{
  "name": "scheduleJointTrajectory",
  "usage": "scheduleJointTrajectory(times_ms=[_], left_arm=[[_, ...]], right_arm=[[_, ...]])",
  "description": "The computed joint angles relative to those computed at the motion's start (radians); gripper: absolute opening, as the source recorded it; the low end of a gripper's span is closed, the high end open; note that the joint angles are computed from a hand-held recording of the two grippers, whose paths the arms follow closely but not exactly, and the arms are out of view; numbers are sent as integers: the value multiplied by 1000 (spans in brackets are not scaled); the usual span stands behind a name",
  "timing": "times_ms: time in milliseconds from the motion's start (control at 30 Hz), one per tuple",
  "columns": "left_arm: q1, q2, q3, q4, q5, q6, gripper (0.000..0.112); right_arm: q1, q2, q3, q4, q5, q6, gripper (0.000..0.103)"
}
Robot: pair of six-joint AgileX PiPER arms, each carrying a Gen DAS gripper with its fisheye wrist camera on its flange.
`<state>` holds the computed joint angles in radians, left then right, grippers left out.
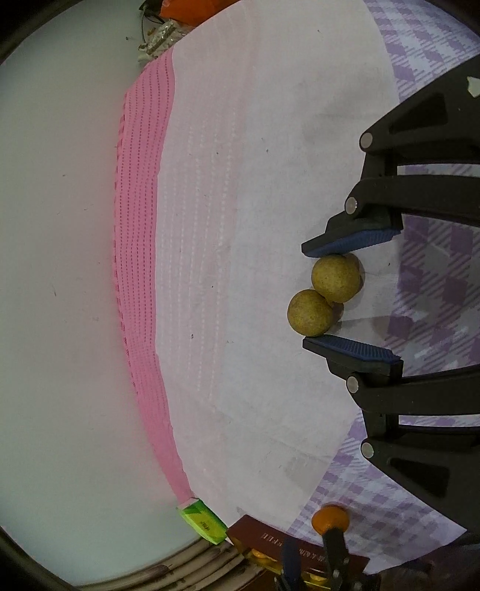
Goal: Organize fruits
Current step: 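Grasp the loose orange with the left gripper while the right gripper grasps the two tan fruits, then carry the orange with the left gripper over the tray and release it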
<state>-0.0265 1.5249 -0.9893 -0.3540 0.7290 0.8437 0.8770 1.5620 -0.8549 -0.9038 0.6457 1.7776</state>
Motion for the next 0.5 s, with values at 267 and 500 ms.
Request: scheduleJointTrajectory(times_ms=[267,500], left_arm=[[-38,33,23,28,-16,-72,38],[101,-100,72,-113,118,23,38]], right_arm=[[-7,-11,19,-15,-22,20,42],[-5,-4,8,-1,-5,-3,41]])
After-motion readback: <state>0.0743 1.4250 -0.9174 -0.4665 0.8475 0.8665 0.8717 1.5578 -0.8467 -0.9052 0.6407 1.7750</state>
